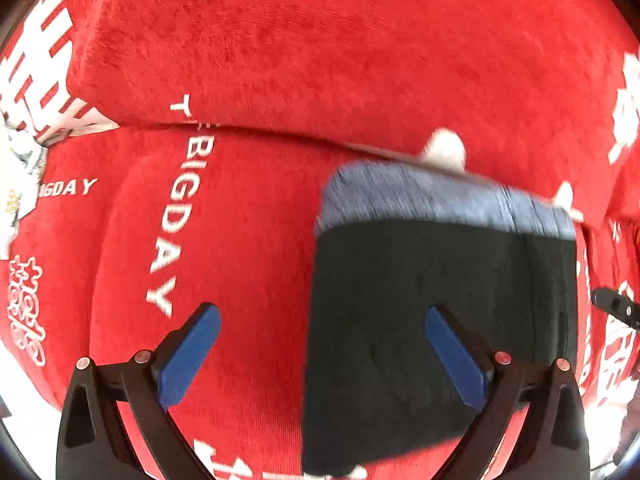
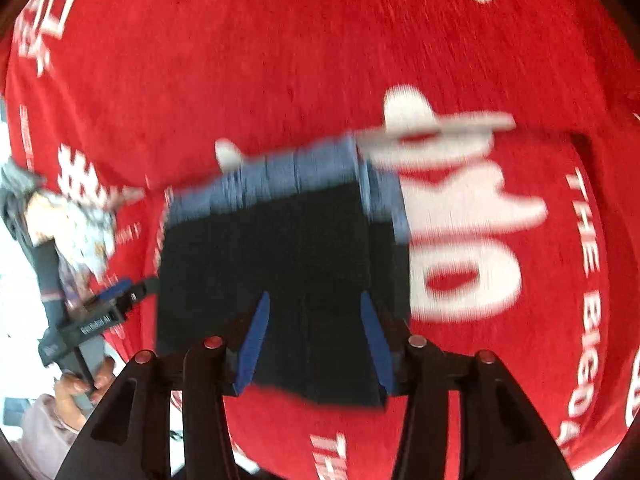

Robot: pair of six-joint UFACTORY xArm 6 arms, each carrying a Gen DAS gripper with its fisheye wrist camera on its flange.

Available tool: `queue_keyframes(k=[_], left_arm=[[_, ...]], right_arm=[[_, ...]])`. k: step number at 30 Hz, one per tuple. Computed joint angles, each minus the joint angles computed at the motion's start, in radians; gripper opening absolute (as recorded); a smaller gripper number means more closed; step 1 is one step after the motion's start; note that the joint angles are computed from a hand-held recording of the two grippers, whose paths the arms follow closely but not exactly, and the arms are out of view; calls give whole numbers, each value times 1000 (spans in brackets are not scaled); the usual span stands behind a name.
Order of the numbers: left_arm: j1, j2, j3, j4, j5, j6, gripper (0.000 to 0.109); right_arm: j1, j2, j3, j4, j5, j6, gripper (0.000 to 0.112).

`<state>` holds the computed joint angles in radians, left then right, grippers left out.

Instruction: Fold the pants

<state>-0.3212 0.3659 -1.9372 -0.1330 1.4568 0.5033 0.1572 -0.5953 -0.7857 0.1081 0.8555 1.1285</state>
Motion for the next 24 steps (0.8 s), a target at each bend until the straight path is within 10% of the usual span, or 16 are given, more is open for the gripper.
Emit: queue_keyframes(k=[6, 8, 11, 24], left_arm=[[-17, 138, -125, -15, 32, -40, 103], [-21, 122, -86, -3, 6, -45, 103], [-14, 120, -86, -24, 24, -48, 103], [-38, 84, -9, 35, -33, -20, 103]], right_arm=[[-141, 101, 52, 245, -145, -194, 52], [-154, 114, 39, 272, -120, -238, 22], [-160, 91, 20, 241, -58, -257, 13], [-123, 74, -21, 113, 105, -144, 22]])
